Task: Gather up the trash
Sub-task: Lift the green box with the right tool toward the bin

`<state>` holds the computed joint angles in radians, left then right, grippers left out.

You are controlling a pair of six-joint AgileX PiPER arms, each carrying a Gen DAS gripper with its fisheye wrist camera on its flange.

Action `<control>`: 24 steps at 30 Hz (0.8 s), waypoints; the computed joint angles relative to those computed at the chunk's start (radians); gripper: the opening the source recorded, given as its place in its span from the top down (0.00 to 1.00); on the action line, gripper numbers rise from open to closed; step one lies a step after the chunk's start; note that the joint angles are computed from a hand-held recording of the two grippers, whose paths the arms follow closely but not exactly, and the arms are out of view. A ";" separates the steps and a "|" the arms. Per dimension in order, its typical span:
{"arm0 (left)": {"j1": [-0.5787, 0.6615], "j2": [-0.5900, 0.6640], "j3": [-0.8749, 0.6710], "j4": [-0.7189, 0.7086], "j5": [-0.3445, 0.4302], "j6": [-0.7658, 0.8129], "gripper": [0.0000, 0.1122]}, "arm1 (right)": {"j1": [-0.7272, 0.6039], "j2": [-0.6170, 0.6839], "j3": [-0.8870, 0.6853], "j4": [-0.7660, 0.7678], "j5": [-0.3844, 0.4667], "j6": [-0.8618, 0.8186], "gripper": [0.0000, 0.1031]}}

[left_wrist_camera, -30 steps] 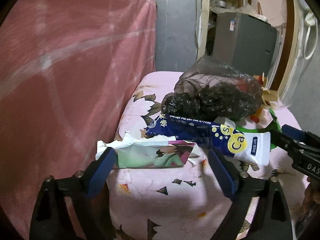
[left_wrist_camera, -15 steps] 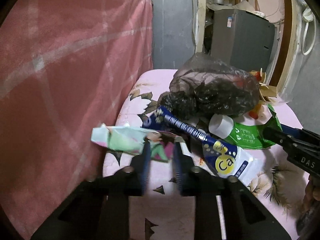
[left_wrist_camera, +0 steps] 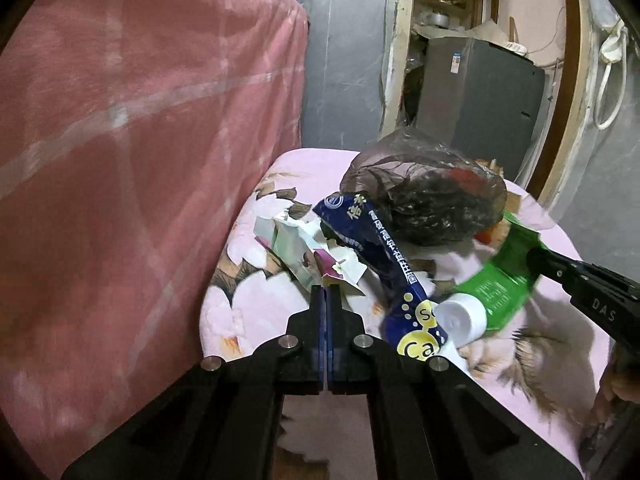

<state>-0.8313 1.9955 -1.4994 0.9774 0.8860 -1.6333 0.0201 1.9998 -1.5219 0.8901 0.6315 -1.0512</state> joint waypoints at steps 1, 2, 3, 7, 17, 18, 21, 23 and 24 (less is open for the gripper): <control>-0.009 -0.003 0.005 0.005 0.000 -0.020 1.00 | -0.007 -0.008 0.012 0.022 -0.002 -0.025 0.97; -0.015 -0.006 0.007 0.012 0.000 -0.037 1.00 | -0.015 -0.018 0.027 0.046 -0.003 -0.053 0.97; -0.024 -0.007 0.008 0.023 0.003 -0.058 1.00 | -0.022 -0.029 0.044 0.068 -0.009 -0.081 0.97; -0.074 -0.003 -0.002 0.085 0.049 -0.156 1.00 | -0.055 -0.068 0.099 0.174 -0.020 -0.206 0.97; -0.158 0.030 -0.056 0.194 0.188 -0.300 1.00 | -0.152 -0.135 0.207 0.370 0.014 -0.428 0.97; -0.163 0.034 -0.066 0.204 0.199 -0.308 1.00 | -0.163 -0.143 0.216 0.390 0.021 -0.450 0.97; -0.179 0.043 -0.087 0.230 0.220 -0.326 1.00 | -0.182 -0.160 0.236 0.440 0.025 -0.501 0.97; -0.192 0.051 -0.107 0.246 0.234 -0.329 1.00 | -0.195 -0.169 0.241 0.461 0.033 -0.523 0.97; -0.197 0.054 -0.112 0.254 0.237 -0.332 1.00 | -0.204 -0.173 0.241 0.469 0.038 -0.532 0.97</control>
<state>-1.0286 2.0492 -1.6115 1.2311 1.1225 -1.9653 -0.1839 1.8265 -1.2807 1.3588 0.6695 -1.5831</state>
